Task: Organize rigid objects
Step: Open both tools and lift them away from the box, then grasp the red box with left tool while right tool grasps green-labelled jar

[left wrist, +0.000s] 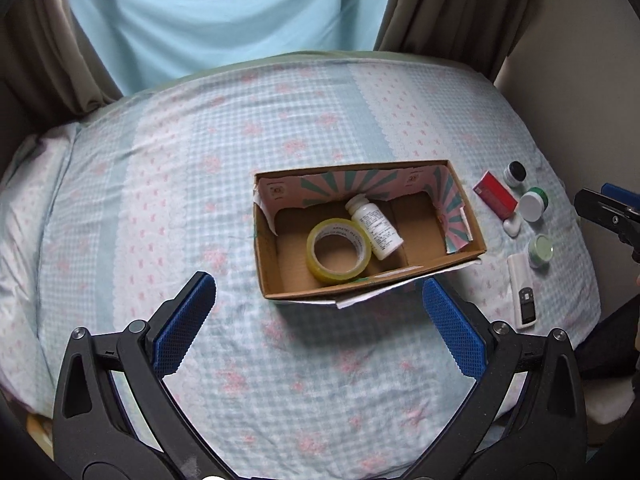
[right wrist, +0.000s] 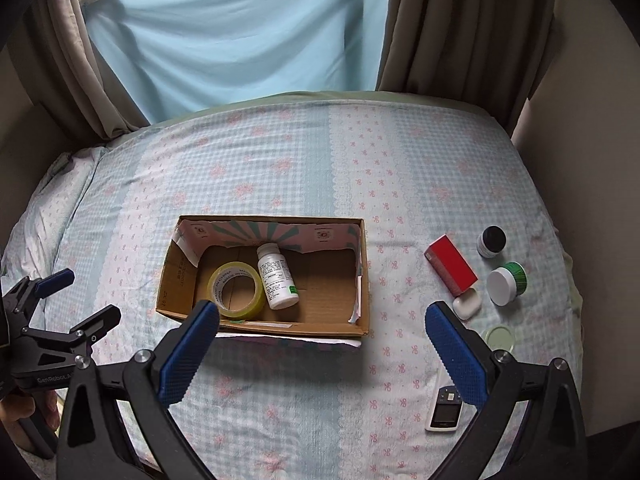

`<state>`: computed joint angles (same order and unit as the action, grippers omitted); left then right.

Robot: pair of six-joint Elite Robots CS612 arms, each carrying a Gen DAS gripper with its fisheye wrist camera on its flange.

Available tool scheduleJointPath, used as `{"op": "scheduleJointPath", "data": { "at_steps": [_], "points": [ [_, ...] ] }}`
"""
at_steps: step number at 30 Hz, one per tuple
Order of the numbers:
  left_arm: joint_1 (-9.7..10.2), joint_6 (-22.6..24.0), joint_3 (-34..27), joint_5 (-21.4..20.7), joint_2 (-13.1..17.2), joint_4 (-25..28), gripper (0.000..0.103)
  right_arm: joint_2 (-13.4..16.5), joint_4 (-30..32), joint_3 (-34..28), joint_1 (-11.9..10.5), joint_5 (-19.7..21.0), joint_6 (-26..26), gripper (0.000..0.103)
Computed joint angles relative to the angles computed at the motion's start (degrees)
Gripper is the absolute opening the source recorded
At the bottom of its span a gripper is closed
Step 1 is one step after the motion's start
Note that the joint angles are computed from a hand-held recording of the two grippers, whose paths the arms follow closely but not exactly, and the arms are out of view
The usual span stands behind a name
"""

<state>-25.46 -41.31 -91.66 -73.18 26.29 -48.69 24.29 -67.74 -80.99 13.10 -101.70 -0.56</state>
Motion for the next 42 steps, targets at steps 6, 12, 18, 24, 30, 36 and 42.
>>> {"op": "scheduleJointPath", "data": {
  "at_steps": [6, 12, 18, 24, 30, 36, 42],
  "points": [
    [-3.04, -3.2, 1.5, 2.6, -1.9, -0.3, 0.103, 0.2, 1.3, -4.7, -2.2, -2.4, -1.8, 0.103],
    [-5.95, -7.3, 6.2, 3.4, -4.0, -3.4, 0.103, 1.4, 0.9, -10.1, -6.2, -0.1, -5.1, 0.103],
    [-8.5, -7.9, 14.5, 4.6, -7.8, -6.2, 0.103, 1.7, 2.3, -13.5, -10.5, 2.3, -9.1, 0.103],
    [-9.63, -12.0, 23.4, 3.7, -10.8, -12.4, 0.103, 0.5, 2.5, -12.7, -15.1, 7.2, -14.8, 0.103],
    [-9.81, -15.2, 34.7, 1.6, -14.9, -17.0, 0.103, -0.5, 3.2, -8.8, -18.1, 9.0, -21.1, 0.103],
    [-8.97, -15.4, 46.8, -1.7, -19.3, -21.2, 0.103, -0.9, 2.8, -4.5, -19.4, 10.0, -21.6, 0.103],
    [-7.29, -17.2, 56.2, -8.6, -21.7, -28.4, 0.103, -1.4, 0.6, -0.3, -19.6, 8.8, -23.2, 0.103]
  ]
}}
